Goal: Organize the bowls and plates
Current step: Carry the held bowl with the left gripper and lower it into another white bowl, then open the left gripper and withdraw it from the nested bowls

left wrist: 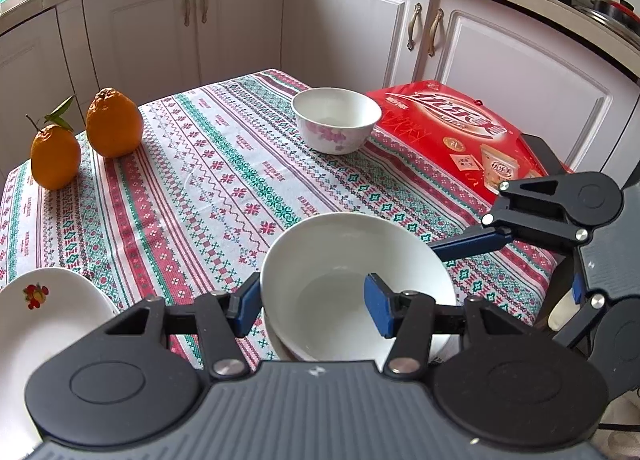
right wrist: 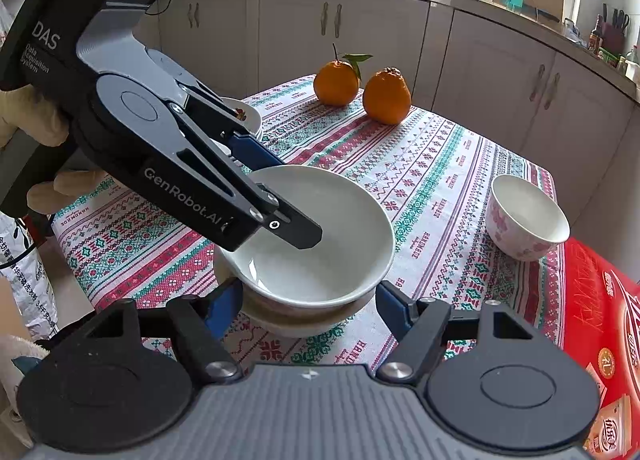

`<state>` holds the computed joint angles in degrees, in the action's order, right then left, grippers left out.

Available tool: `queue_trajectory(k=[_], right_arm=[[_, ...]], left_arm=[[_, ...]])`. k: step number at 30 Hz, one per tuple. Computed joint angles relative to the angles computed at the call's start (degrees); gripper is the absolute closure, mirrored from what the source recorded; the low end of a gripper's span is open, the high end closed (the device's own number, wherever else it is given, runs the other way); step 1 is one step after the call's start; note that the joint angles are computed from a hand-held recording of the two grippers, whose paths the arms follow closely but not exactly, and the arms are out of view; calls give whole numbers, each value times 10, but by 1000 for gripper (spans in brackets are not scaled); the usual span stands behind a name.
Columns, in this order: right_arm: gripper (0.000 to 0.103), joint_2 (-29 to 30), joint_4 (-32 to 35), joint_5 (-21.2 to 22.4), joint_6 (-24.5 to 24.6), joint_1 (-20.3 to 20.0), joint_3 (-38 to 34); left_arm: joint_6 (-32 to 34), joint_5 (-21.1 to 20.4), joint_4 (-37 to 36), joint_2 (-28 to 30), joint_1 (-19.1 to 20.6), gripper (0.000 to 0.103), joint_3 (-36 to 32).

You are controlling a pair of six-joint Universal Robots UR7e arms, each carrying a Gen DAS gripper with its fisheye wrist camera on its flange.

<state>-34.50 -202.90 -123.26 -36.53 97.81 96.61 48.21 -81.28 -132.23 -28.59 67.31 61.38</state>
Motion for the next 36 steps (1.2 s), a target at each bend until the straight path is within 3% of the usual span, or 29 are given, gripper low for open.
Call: queue_trajectory(k=[9,12,21,36], right_arm=[[24,1,-9,2,-13,0,3],[14,7,-33,2,-31,4,2],[9,-3,-50,17,-14,3,17],[7,4,-80,-36,11,25,26]], left_arm=[[5,-8,0,1,3,50,2],[7,-14,0,-1,5,48,3],[10,-37,-9,-15,17,47,5],[-25,-66,48,14,45,44,-67]])
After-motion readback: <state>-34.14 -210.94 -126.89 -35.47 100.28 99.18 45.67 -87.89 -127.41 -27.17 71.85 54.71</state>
